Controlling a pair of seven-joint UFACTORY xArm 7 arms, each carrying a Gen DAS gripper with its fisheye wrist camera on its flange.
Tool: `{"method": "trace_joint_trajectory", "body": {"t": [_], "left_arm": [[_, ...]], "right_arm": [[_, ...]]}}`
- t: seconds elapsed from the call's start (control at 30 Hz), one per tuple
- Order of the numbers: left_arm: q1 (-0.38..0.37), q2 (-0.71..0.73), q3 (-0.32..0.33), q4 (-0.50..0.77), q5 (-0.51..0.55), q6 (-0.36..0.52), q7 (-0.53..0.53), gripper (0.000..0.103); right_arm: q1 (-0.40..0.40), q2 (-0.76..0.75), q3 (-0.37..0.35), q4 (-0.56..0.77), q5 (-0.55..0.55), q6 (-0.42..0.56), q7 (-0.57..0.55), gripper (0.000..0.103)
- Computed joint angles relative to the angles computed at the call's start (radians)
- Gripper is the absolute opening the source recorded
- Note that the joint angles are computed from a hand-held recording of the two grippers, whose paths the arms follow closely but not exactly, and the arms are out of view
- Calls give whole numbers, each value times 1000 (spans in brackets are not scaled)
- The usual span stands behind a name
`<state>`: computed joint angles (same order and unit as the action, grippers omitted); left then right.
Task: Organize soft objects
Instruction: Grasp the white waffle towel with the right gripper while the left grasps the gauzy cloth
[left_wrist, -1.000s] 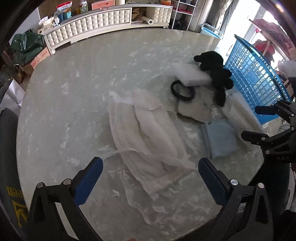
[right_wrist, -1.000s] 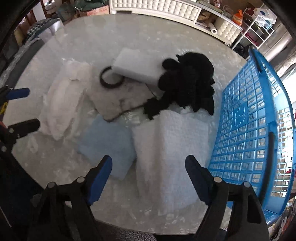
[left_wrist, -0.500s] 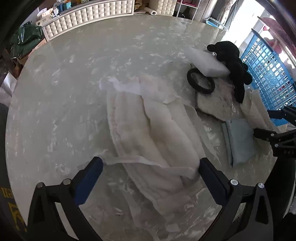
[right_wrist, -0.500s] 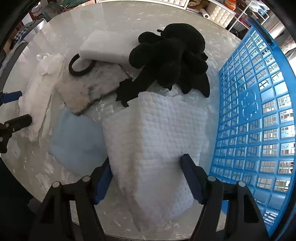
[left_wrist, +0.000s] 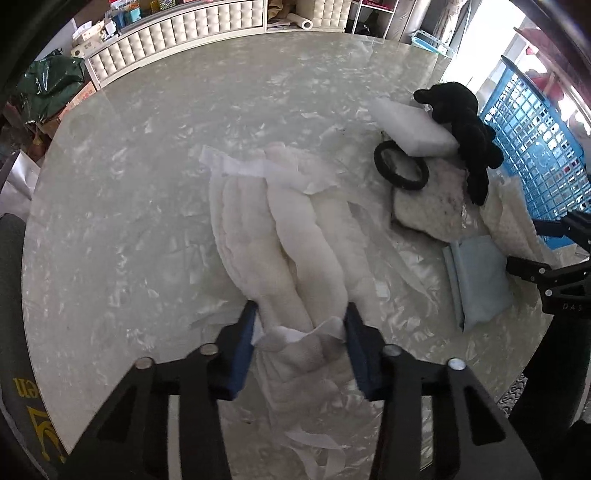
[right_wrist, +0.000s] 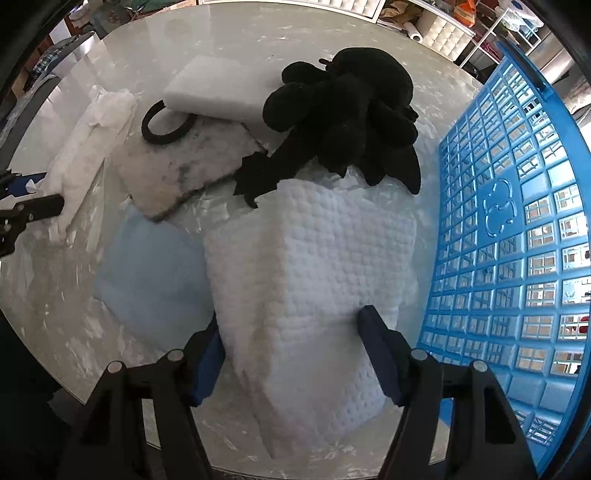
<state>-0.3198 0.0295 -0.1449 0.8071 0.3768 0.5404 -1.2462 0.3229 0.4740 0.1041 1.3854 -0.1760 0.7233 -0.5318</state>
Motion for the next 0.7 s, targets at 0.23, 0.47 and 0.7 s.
{"method": "trace_joint_trajectory", "body": {"t": [0.23,0.47,0.7], "left_arm": [[14,-29,1,-52,-7,-78,-22,25],[12,-64,-18,-60,18,-58,-64,24],[15,-148,-59,-89,32,-26,-104,24]], "right_arm": [[8,-2,-7,22,-20,24,-7,57],[-4,-1,-1,50,-3,37,-24,37],[-33,-15,18,79,74,78,-65,24]]}}
